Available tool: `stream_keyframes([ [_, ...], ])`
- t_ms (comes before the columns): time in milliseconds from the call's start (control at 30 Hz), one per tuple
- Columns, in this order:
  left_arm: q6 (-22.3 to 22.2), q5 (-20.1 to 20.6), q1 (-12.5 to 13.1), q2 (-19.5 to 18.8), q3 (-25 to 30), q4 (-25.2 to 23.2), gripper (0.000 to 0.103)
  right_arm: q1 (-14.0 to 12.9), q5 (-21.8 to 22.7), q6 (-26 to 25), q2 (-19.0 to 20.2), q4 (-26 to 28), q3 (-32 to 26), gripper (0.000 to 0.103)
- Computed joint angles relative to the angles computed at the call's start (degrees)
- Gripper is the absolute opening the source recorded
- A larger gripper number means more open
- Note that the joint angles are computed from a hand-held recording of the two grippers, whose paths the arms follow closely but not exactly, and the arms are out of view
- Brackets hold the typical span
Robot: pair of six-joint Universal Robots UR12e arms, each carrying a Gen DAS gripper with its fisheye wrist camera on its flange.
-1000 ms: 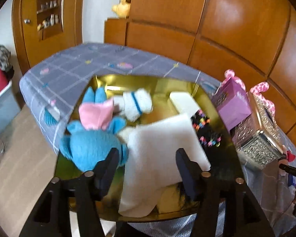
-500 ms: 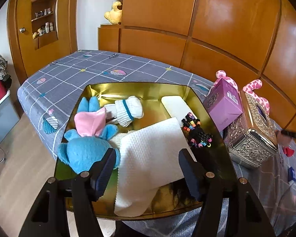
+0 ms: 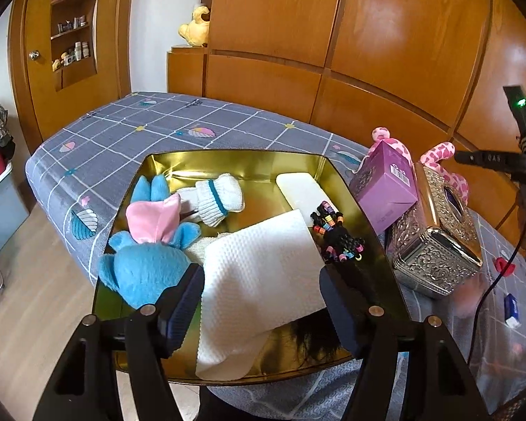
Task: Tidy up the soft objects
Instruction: 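Carry the pink banded dishcloth with the right gripper over the gold tray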
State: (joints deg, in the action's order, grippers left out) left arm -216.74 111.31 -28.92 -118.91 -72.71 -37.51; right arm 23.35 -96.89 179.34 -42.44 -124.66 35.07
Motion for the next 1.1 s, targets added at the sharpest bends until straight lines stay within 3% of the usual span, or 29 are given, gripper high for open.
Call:
stream_keyframes([
  [100,0.08,-0.46,0.02,0.14,-0.22,0.62,0.069,0.02,4.48,-0.29,0.01,-0.50,-0.37,0.001],
  [200,0.15,-0.68,0.01,0.11,-0.21,0.89,0.069,-0.88,6.24,3.52,-1.66,-2.09,2.21,0.001],
  [267,-0.09,-0.84,0.01,0.09,-0.19,0.79,0.069,-2.27,7.80,7.35,-3.54,-1.45,5.15,0.010],
  [300,-0.09,-0.90,0.00,0.06,-0.14,0.74,0.069,-2.69,7.77,9.21,-4.49,-1.32,6.84,0.020],
  [367,-0.06,-0.95,-0.05,-0.08,0.06,0.51,0.069,-3.41,5.44,10.70,-6.56,-0.75,10.62,0.025],
  [433,0.00,-1.22,-0.07,-0.21,0.23,0.35,0.069,-4.47,5.86,12.24,-8.45,1.38,14.30,0.035],
  [567,0.25,-1.53,-0.18,-0.44,0.60,-0.25,0.069,-5.63,10.53,12.98,-10.67,5.65,19.74,0.039],
  [733,1.16,-1.32,-0.42,-0.57,0.77,0.02,0.070,-5.83,17.44,13.46,-10.87,8.62,22.40,0.041],
  [800,1.51,-1.34,-0.46,-0.59,0.77,0.09,0.070,-5.38,17.27,13.36,-10.52,8.82,22.61,0.046],
  [867,1.60,-1.46,-0.48,-0.60,0.75,-0.03,0.070,-5.24,18.02,13.38,-10.08,10.36,22.26,0.042],
  [933,1.60,-1.74,-0.44,-0.55,0.66,-0.05,0.070,-4.74,16.16,12.98,-10.04,9.63,22.36,0.033],
  [1100,1.59,-1.73,-0.35,-0.58,0.75,-0.52,0.070,-4.26,9.19,14.23,-11.16,4.91,22.12,0.031],
])
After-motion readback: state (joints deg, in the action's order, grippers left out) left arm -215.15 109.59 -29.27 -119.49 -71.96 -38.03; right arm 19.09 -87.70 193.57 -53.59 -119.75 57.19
